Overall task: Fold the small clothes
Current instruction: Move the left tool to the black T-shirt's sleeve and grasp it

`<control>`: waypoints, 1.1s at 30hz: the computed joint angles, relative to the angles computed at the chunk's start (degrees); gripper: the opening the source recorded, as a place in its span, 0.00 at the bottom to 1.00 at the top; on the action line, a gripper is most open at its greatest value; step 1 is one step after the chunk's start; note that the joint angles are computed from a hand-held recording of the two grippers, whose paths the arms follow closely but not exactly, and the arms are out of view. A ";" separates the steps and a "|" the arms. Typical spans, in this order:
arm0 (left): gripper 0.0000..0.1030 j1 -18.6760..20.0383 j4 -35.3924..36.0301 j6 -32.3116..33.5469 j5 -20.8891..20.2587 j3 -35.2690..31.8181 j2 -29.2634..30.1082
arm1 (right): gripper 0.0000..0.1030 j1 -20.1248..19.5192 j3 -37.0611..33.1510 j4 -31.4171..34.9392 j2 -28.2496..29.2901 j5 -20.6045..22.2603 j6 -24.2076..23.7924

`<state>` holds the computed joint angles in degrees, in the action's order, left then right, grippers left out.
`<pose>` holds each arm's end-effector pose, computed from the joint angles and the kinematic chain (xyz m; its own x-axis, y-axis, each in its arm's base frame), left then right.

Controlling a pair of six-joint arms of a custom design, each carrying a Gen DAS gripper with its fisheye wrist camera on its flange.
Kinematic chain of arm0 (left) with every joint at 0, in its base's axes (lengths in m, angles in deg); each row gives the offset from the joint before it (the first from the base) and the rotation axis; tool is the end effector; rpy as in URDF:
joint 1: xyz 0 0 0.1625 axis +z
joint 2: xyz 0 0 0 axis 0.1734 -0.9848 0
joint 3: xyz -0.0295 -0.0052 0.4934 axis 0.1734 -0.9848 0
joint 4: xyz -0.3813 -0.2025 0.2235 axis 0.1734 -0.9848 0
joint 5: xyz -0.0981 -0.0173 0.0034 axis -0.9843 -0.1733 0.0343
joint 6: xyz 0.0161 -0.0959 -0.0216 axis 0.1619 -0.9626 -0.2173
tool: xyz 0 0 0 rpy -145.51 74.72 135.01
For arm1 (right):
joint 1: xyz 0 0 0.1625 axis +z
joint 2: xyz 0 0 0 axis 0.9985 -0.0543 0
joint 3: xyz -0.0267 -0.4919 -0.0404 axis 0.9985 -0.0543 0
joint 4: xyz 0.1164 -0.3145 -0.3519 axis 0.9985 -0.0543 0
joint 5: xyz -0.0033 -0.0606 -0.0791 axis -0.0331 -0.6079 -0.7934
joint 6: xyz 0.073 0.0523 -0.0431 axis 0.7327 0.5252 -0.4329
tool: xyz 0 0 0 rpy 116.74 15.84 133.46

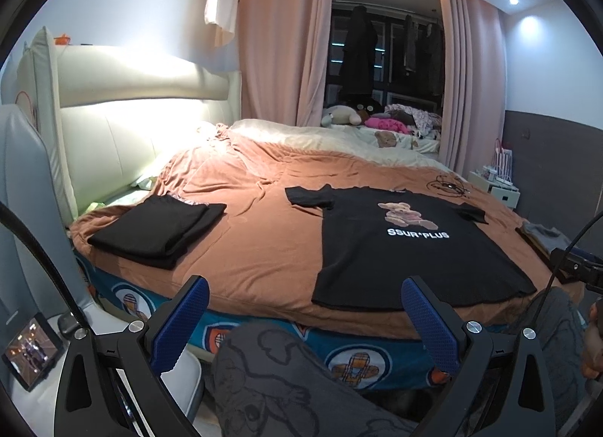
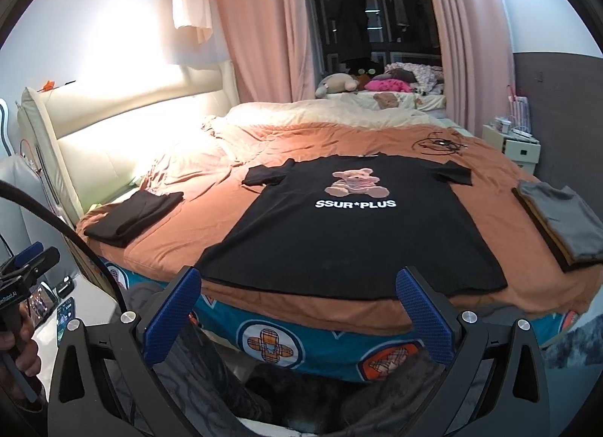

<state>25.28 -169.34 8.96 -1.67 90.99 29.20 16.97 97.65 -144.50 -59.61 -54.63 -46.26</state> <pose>-0.1409 -0.3812 0.1735 -0.7379 -0.2211 -0.6377 0.5410 0.3712 -0.7547 0.2200 -0.4067 0.1231 -0.7235 -0.4136 0.5527 -0.6899 0.4067 -0.5988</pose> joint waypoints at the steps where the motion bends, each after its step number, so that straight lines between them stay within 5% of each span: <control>1: 0.99 1.08 -0.64 1.51 -0.97 -0.91 -0.06 | 1.00 0.01 -0.70 0.90 -0.02 -0.09 -0.33; 15: 0.80 18.68 14.17 9.88 -16.14 -18.28 -1.53 | 1.00 -1.25 -18.85 20.28 2.53 -0.94 2.49; 27: 0.71 27.18 29.90 8.73 -22.59 -32.76 0.34 | 1.00 -0.12 -35.66 32.70 9.85 -2.90 4.29; 33: 0.65 30.67 38.15 6.42 -26.18 -40.67 2.22 | 0.86 -0.25 -44.83 41.64 13.51 -3.97 5.80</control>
